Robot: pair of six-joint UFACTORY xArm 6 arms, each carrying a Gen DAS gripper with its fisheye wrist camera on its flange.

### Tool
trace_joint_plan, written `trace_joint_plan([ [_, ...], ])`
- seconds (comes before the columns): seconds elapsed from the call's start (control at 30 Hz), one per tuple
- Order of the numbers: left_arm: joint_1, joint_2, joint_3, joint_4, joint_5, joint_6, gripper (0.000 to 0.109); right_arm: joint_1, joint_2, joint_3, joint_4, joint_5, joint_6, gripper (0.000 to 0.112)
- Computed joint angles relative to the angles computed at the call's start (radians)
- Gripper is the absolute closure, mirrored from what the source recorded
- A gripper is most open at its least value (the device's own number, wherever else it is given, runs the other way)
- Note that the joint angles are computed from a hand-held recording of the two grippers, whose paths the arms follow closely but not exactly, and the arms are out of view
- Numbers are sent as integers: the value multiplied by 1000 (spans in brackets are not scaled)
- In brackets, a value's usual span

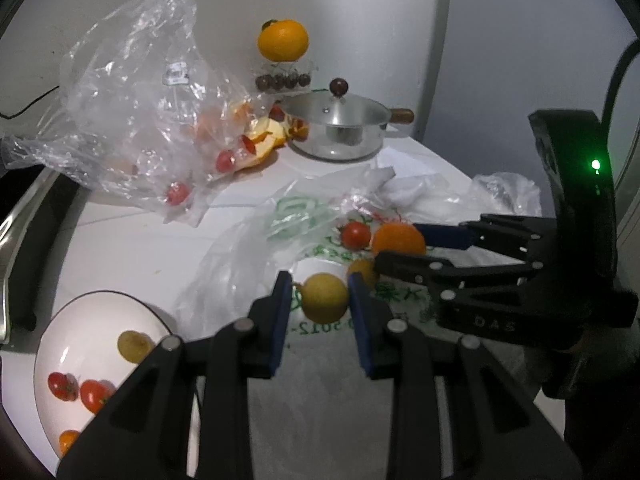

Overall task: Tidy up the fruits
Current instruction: 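Lift the held orange and plum and carry both over the white plate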

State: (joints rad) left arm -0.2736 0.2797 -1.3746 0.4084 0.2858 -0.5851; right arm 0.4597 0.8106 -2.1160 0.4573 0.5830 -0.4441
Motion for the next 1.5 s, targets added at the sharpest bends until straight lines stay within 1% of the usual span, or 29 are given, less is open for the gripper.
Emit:
trace_joint_plan([
  [0.37,-8,-111,99,107,-19,-104,79,24,-165,219,33,-103,-45,66],
  [0.6,-11,-180,155,188,-20,-176,79,44,-251,330,57,-156,-70,66],
  [0.77,-9,-235,199,251,-18,-243,79,61,-298,381,67,-183,-86,66],
  [1.07,-1,-330,278,328,-15,-320,79,92,-375,466,87,-234,-111,66],
  [1.5,13,-468,390,408,-7,-394,79,145,-442,535,77,-272,-111,66],
])
